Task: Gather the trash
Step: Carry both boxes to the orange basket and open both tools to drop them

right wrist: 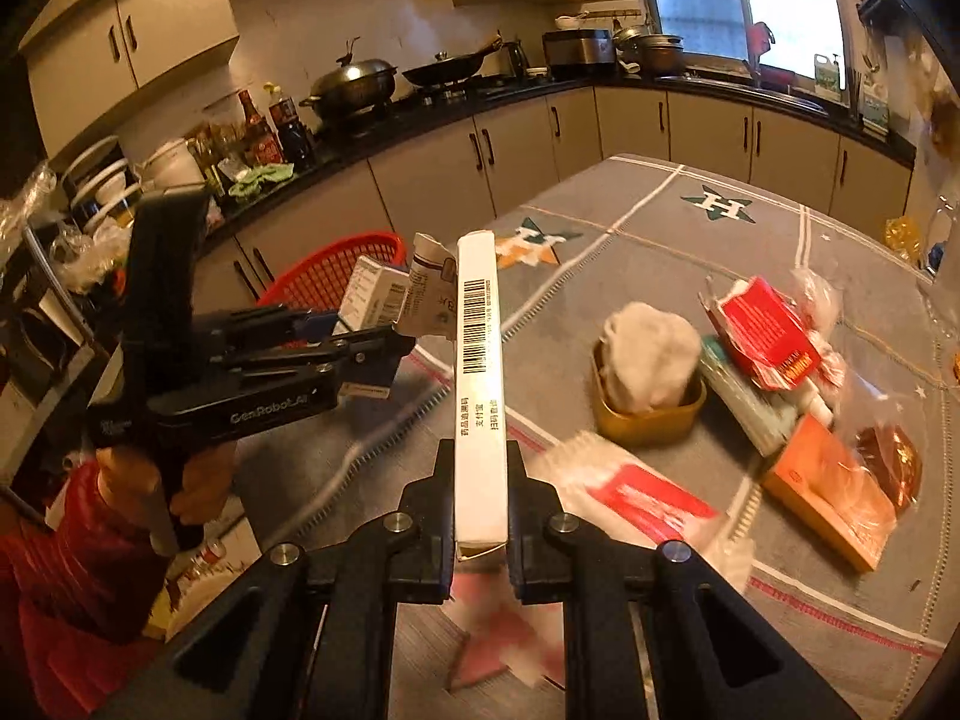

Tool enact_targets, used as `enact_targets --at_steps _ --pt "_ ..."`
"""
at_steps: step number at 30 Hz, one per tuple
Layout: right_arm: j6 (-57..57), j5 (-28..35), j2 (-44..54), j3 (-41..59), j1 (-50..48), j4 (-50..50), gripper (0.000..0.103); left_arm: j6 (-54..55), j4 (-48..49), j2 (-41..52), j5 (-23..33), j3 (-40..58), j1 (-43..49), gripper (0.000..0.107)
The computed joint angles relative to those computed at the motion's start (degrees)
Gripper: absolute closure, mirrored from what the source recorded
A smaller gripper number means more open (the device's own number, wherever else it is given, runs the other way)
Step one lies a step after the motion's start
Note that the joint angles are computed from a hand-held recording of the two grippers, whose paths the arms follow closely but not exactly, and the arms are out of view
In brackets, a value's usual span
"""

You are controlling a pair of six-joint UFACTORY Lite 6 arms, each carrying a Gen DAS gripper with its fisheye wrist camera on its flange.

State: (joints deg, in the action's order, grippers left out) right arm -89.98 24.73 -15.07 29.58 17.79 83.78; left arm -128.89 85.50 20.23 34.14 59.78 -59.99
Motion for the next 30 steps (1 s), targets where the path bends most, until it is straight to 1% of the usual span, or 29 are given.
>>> enact_targets --at_steps 4,8,12,17,20,23,26,30 --pt "4.51 -1.73 4.81 5.23 4.33 0.41 0.089 -0.33 -2.13 -6.51 2.62 -5.78 0.55 0.073" --pt "10.71 -4.44 9.87 11.77 10.22 -2.15 0.089 1.37 -5.49 -11.82 5.72 -10.36 1.56 0.073" --pt "18.59 -7.01 16.26 20.23 16.27 -7.64 0.089 3.19 -9.12 -17.94 9.01 -15.82 4.17 0.073" --pt "30.25 -7.2 26.13 32.34 20.88 -17.16 0.089 4.69 -10.78 -25.02 8.79 -22.08 8.89 0.073" --pt "37.05 -6.01 32.7 40.08 22.48 -22.37 0.089 6.31 -11.03 -27.26 7.9 -24.26 12.36 0.073" --pt "44.05 -5.94 38.99 47.47 24.32 -28.1 0.089 6.69 -10.22 -27.82 6.0 -25.51 15.82 0.073" --pt "53.98 -4.3 46.93 57.8 25.94 -36.48 0.089 6.31 -8.34 -27.05 4.0 -25.97 19.39 0.073" --pt "63.93 -1.21 56.27 70.76 27.1 -44.82 0.089 5.06 -5.7 -26.96 0.78 -27.26 23.63 0.073"
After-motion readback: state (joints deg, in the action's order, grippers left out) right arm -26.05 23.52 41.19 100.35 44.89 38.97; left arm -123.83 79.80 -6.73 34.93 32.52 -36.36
